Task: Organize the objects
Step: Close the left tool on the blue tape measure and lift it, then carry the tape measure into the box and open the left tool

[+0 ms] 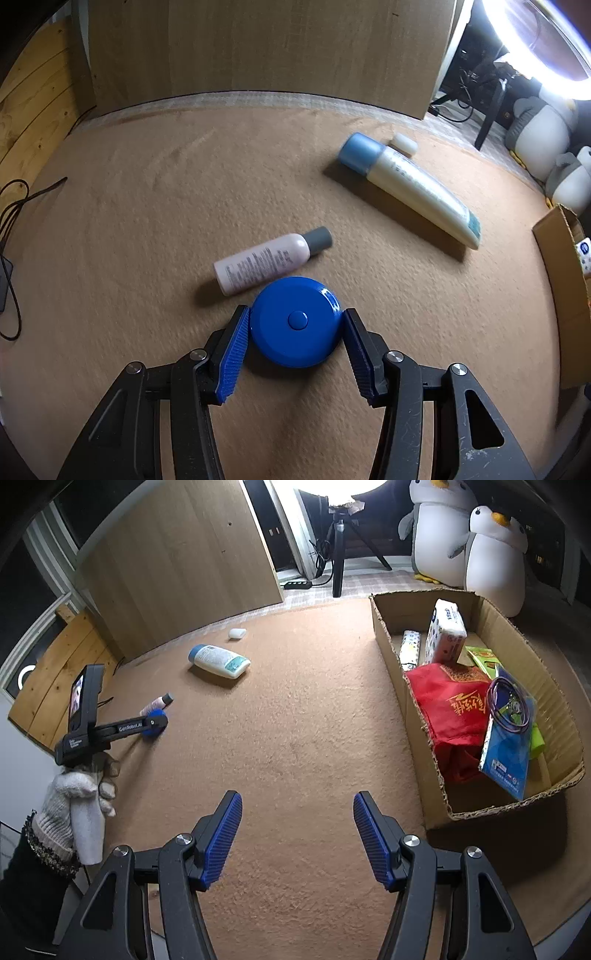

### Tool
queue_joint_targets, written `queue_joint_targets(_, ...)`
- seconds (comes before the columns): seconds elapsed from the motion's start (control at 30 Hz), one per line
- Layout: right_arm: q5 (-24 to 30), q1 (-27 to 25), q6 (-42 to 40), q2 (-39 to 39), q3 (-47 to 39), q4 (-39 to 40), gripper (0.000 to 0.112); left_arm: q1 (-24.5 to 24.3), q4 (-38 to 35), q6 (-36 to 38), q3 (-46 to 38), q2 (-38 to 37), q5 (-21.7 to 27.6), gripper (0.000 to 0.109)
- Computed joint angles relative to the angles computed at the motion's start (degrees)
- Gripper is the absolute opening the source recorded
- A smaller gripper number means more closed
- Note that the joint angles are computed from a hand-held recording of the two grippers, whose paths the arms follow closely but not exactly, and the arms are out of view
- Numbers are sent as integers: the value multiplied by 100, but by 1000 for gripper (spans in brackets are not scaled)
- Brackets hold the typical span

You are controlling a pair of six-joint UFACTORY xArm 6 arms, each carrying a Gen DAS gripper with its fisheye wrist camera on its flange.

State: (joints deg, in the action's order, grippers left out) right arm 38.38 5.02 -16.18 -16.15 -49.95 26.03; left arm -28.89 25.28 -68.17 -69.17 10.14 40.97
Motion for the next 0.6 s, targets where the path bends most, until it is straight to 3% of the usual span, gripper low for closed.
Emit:
queue_joint_targets(0.33, -179, -34, 36, -28, 13, -229, 59, -450, -141, 260, -421, 156, -147, 54)
queue_joint_targets(0.6, -131, -236, -99, -214, 121, -170, 59, -885, -405, 864, -1676, 880, -100, 54)
